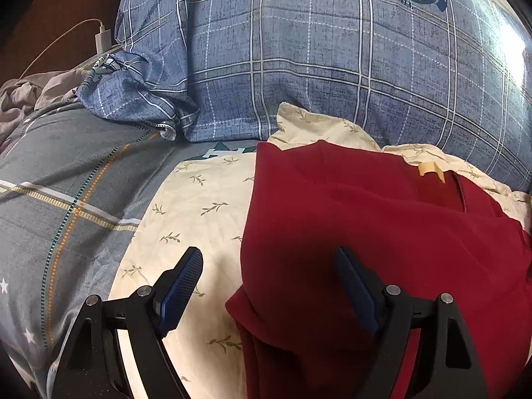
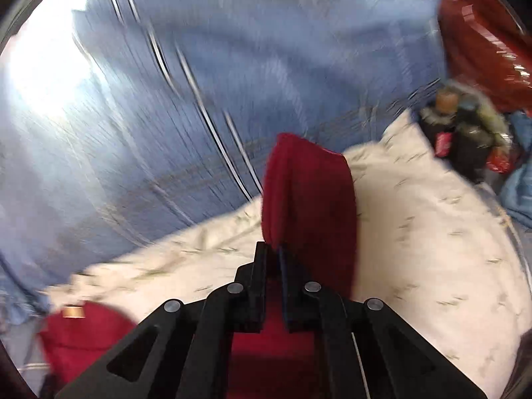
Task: Fold small clothes
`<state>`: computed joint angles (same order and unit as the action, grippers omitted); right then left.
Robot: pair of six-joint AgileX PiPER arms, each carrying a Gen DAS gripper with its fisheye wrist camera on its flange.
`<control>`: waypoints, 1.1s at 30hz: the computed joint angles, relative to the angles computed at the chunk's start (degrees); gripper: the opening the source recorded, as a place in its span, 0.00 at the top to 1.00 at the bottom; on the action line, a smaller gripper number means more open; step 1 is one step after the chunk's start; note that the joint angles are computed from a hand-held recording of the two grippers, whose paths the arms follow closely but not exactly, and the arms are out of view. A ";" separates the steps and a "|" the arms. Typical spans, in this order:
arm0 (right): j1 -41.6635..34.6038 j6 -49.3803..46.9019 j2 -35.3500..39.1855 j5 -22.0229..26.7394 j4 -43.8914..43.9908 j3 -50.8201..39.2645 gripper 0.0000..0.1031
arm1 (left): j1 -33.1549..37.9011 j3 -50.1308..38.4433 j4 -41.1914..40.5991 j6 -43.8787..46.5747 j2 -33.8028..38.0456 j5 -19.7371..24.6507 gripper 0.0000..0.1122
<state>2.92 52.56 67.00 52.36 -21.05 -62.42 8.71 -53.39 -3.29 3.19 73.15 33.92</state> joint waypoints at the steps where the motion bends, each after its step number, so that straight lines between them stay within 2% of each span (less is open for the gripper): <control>1: -0.70 -0.98 -4.71 -0.58 1.76 1.31 0.94 | 0.19 0.24 -0.73 0.55 -0.50 -0.03 0.28; 4: -1.78 -4.38 -14.90 1.09 5.21 1.43 0.94 | 1.16 0.86 -3.52 3.08 -2.07 0.21 0.28; 7: 2.43 -2.28 -17.47 4.62 1.10 -1.46 0.94 | 3.13 1.32 -8.05 7.49 -3.75 0.82 0.28; 10: 7.07 -0.19 -19.59 5.46 0.78 -3.63 0.94 | 5.31 1.58 -13.06 12.55 -4.83 1.75 0.28; 11: 7.52 -0.54 -17.90 4.30 0.76 -5.46 0.94 | 5.99 1.52 -14.62 14.17 -4.96 2.20 0.28; 12: 10.26 -0.35 -17.88 5.17 -0.02 -6.77 0.94 | 6.37 1.42 -15.48 15.01 -4.99 2.52 0.28; 17: 29.68 6.37 -14.11 4.71 -9.38 -10.52 0.94 | 8.24 0.85 -19.78 19.50 -4.94 4.31 0.28; 18: 31.39 6.83 -13.17 3.67 -9.08 -10.80 0.94 | 8.41 0.73 -20.34 19.98 -4.86 4.37 0.28; 23: 32.01 2.46 -7.34 -5.85 1.65 -8.06 0.94 | 10.94 0.51 -26.22 25.41 -4.75 6.47 0.28; 29: 37.81 2.79 5.13 -14.86 4.71 -1.24 0.94 | 12.05 0.51 -30.58 29.61 -4.37 8.51 0.28; 31: 40.95 5.29 10.70 -13.84 1.63 -0.69 0.87 | 12.48 0.70 -32.90 32.39 -4.23 9.72 0.28; 33: 41.30 2.92 13.69 -13.33 6.06 0.26 0.78 | 12.69 0.73 -34.37 34.78 -4.22 11.64 0.28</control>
